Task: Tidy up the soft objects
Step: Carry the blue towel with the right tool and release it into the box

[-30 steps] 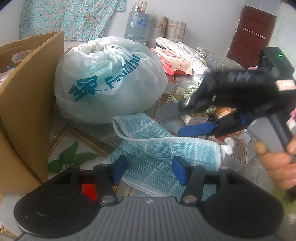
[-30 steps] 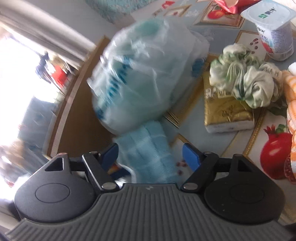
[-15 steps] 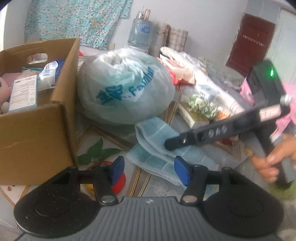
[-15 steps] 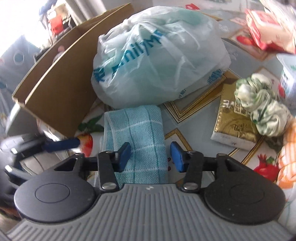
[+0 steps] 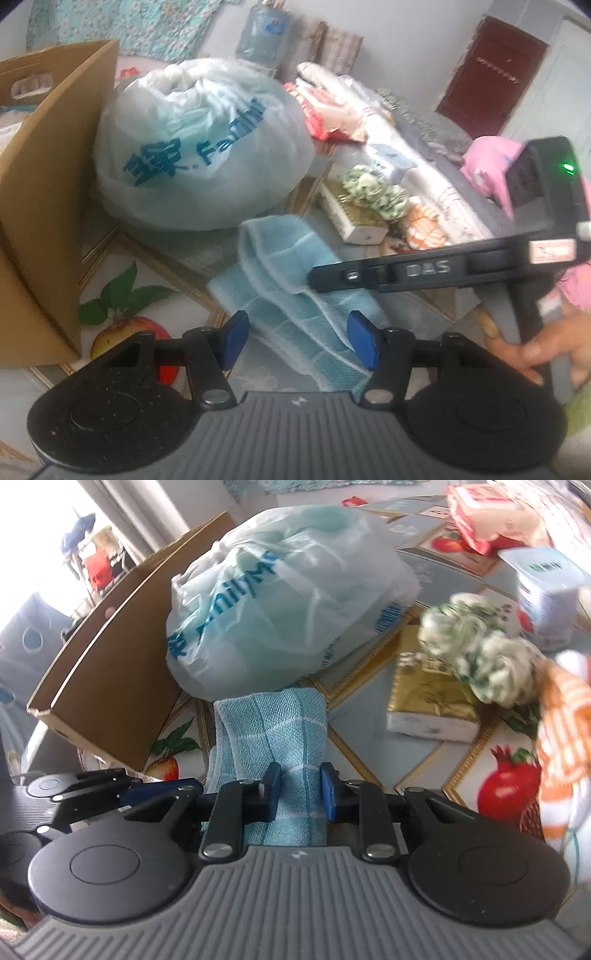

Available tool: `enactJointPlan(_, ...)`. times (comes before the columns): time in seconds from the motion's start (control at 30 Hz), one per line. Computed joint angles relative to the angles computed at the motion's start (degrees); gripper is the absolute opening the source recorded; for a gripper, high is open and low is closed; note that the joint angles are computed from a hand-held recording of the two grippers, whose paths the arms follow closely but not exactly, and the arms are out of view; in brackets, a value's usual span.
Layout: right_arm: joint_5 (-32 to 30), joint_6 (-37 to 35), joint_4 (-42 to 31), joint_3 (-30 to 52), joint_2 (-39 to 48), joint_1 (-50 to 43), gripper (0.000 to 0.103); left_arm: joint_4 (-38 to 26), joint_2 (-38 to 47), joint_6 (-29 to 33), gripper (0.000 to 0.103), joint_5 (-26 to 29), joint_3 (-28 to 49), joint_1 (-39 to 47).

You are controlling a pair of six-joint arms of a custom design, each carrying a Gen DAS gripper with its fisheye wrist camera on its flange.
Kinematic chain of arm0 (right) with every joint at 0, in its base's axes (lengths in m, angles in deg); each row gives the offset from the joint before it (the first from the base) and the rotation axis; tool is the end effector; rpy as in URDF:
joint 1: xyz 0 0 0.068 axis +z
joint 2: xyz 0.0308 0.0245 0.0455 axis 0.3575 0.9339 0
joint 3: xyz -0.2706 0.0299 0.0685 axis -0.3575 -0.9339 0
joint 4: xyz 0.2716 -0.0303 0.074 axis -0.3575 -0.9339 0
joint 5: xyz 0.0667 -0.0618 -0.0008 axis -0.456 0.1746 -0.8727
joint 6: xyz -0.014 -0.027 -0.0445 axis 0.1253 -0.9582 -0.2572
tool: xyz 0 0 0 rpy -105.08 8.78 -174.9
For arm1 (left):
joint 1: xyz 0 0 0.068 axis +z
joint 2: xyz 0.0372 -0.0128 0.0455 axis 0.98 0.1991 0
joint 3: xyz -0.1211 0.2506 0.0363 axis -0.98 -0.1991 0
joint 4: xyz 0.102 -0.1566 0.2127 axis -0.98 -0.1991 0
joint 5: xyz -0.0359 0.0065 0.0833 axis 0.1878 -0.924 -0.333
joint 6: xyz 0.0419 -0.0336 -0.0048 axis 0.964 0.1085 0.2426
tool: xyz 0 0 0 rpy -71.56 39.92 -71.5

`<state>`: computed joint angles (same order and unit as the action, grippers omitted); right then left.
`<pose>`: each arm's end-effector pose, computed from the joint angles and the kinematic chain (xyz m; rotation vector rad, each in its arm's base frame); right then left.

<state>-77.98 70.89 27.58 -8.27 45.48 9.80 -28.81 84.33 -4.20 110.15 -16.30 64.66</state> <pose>0.1606 -0.0194 0.0913 0.4447 2.4775 0.4665 0.2472 -0.0821 0.0871 0.8740 2.3348 -0.7642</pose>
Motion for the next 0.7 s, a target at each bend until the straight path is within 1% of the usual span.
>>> enactJointPlan(0.1,-2.7,0.3,2.2,-1.6,0.0,-2.6,0.021,-1.0,1.4,-0.1,0.061,-0.6,1.0,-0.4)
enactJointPlan(0.23,-7.2,-0.2,3.7,-2.4,1.3,-6.6,0.021,-0.1,1.9,-1.4,0.062,-2.2,1.5,-2.3)
enactJointPlan(0.33,-12.1,-1.2,5.2,-2.4,4.1,-10.6,0.021,-1.0,2.9,-2.0,0.062,-1.9,2.8,-3.3)
enactJointPlan(0.43,-18.9,-1.6,8.6,-2.1,10.1,-15.1,0.021,-1.6,3.9,-1.9,0.062,-1.5,4.0,-4.9)
enactJointPlan(0.47,-21.8,-1.7,11.0,-2.0,13.6,-16.9,0.021,-1.5,4.4,-1.9,0.062,-1.5,4.4,-5.5)
enactJointPlan(0.57,-28.3,-1.7,14.9,-1.0,21.6,-20.7,0.021,0.7,4.7,-2.5,0.064,-3.2,4.3,-7.5)
enactJointPlan(0.63,-31.5,-1.6,16.0,-0.5,25.2,-22.5,0.022,1.5,5.0,-3.0,0.064,-3.6,4.4,-8.1)
enactJointPlan(0.7,-34.8,-1.4,16.1,-0.1,27.2,-24.0,0.022,1.4,4.7,-3.0,0.060,-3.5,4.4,-8.0)
